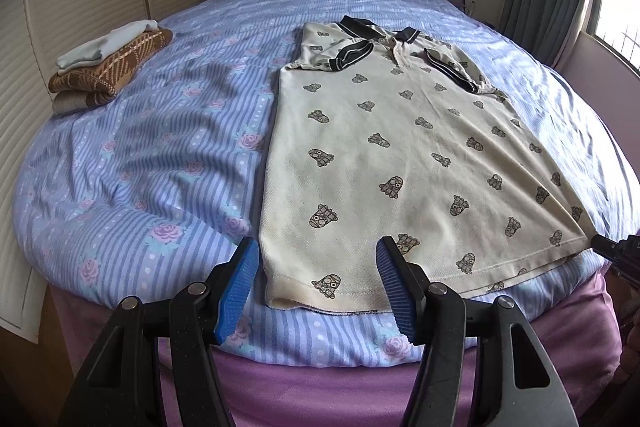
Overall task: Fold small clothes
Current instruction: 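Grasp the hem corners with the right gripper while the left gripper grasps the hem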
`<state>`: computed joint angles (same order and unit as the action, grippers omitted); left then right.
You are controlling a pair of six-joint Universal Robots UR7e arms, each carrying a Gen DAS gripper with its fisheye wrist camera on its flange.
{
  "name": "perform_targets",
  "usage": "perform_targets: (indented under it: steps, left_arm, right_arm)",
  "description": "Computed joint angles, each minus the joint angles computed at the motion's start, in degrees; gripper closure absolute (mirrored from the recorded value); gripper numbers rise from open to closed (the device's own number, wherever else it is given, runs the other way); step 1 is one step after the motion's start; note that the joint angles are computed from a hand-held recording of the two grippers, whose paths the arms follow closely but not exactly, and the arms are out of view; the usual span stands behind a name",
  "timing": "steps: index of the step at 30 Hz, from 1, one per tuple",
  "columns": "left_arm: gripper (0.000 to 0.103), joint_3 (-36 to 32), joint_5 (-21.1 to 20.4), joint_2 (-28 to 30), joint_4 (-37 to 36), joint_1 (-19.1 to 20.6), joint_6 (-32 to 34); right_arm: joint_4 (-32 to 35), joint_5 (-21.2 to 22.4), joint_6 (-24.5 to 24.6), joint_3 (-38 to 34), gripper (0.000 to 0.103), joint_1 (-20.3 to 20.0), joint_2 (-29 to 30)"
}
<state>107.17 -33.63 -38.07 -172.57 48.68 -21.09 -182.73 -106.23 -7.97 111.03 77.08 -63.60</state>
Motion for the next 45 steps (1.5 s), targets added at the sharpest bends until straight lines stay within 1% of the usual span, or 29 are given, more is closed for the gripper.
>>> perform_targets:
  steps: [2,3,5,6,9,10,11,12,13,14,16,18,19,21,23,24,26,27,29,30,31,32,33,34,35,37,41,43,45]
  left_arm:
    - [0.043,-0.1,-0.3,0.2,0.2,0.1,0.2]
    - [0.043,-0.2,-0.4,0.3,0.5,0.2,0.1]
    - [0.043,-0.3,-0.5,0.1,2.0,0.5,-1.0]
    - [0.043,-0.2,-0.4,-0.2,3.1,0.7,-2.0]
    - [0.043,0.3,0.3,-0.8,4.5,1.1,-4.5]
    - [0.043,0.5,0.6,-1.0,4.6,1.2,-5.3]
    - [0.043,0.7,0.8,-1.2,4.8,1.3,-6.0]
    - [0.043,0.8,1.1,-1.4,5.1,1.4,-6.7]
    - [0.043,0.8,1.4,-1.4,5.4,1.3,-7.3]
    - [0.043,0.9,1.7,-1.5,5.9,1.3,-7.9]
    - [0.043,0.8,1.6,-1.7,6.9,1.5,-9.1]
    - [0.043,0.7,1.5,-1.7,7.8,1.7,-10.0]
    - [0.044,0.7,1.4,-1.8,8.0,1.8,-10.3]
    - [0.046,0.7,0.9,-1.9,8.5,2.0,-10.9]
    - [0.058,0.6,-0.3,-2.2,9.3,2.4,-11.6]
    - [0.061,0.5,-1.1,-2.3,10.1,2.6,-12.2]
    - [0.072,0.2,-2.9,-2.3,11.0,3.1,-12.7]
    - [0.073,0.1,-3.5,-2.3,11.4,3.2,-12.8]
    - [0.074,-0.1,-4.2,-2.2,11.9,3.3,-13.0]
    - [0.074,-0.1,-4.2,-2.0,11.9,3.3,-12.9]
    - [0.077,-0.2,-4.3,-2.0,12.0,3.3,-12.9]
    - [0.082,-0.3,-4.6,-2.0,12.3,3.4,-12.9]
    - [0.084,-0.4,-4.8,-2.0,12.6,3.6,-13.1]
    - [0.089,-0.5,-5.1,-2.1,12.7,3.7,-13.2]
    - [0.094,-0.3,-5.3,-2.2,12.6,3.7,-13.1]
    - [0.096,0.0,-5.5,-2.4,12.1,3.6,-12.7]
    - [0.096,0.6,-5.1,-3.2,11.4,2.9,-12.8]
    - [0.096,1.1,-4.5,-3.9,10.3,2.3,-12.8]
    - [0.096,1.1,-3.5,-4.4,7.8,1.6,-11.1]
  right_arm:
    - [-0.8,-1.2,-0.8,0.3,0.101,0.3,-0.4]
    - [0.5,-1.8,-1.4,-0.3,0.101,0.5,-0.3]
    - [0.9,-3.1,-1.2,-0.7,0.101,0.6,0.3]
    - [1.9,-4.5,-1.0,-1.2,0.101,0.9,0.6]
    - [2.4,-6.0,-0.4,-1.4,0.099,1.1,0.7]
    - [1.4,-6.9,-1.3,-1.2,0.094,1.5,0.8]
    - [-0.5,-8.1,-2.6,-1.0,0.082,2.1,1.1]
    - [-2.8,-9.1,-4.4,-0.7,0.074,2.7,1.4]
    - [-5.2,-10.0,-6.2,-0.5,0.06,3.3,1.9]
    - [-7.4,-10.7,-7.8,-0.5,0.056,3.7,2.3]
    - [-10.2,-11.8,-10.4,-0.9,0.056,4.3,3.1]
    - [-11.5,-12.3,-12.1,-1.7,0.056,4.6,4.0]
    - [-11.5,-12.3,-12.6,-2.1,0.057,4.5,4.4]
    - [-9.2,-11.9,-11.4,-3.1,0.056,4.2,4.7]
    - [-6.5,-11.3,-10.1,-3.6,0.057,3.7,4.6]
    - [-5.8,-11.2,-9.7,-3.7,0.057,3.6,4.6]
    - [-4.5,-10.6,-9.3,-3.9,0.06,3.4,4.5]
    - [-3.8,-10.3,-9.1,-3.9,0.061,3.2,4.5]
    - [-2.3,-9.5,-8.4,-4.1,0.067,2.8,4.4]
    - [-1.7,-8.8,-8.0,-4.1,0.068,2.5,4.3]
    - [-1.3,-8.2,-7.7,-4.3,0.068,2.3,4.4]
    - [-0.7,-7.8,-7.4,-4.6,0.071,2.1,4.4]
    - [0.1,-7.0,-7.0,-4.8,0.076,1.8,4.4]
    - [1.0,-5.7,-6.9,-4.9,0.088,1.5,4.2]
    - [1.8,-4.8,-7.1,-5.0,0.092,1.4,4.1]
    - [1.4,-3.7,-7.2,-4.7,0.096,1.4,3.9]
    - [-2.1,-1.9,-8.2,-3.0,0.097,1.6,2.8]
    - [-2.4,-1.1,-8.2,-2.5,0.097,1.8,2.1]
    - [-2.1,0.7,-7.2,-2.2,0.097,1.9,1.2]
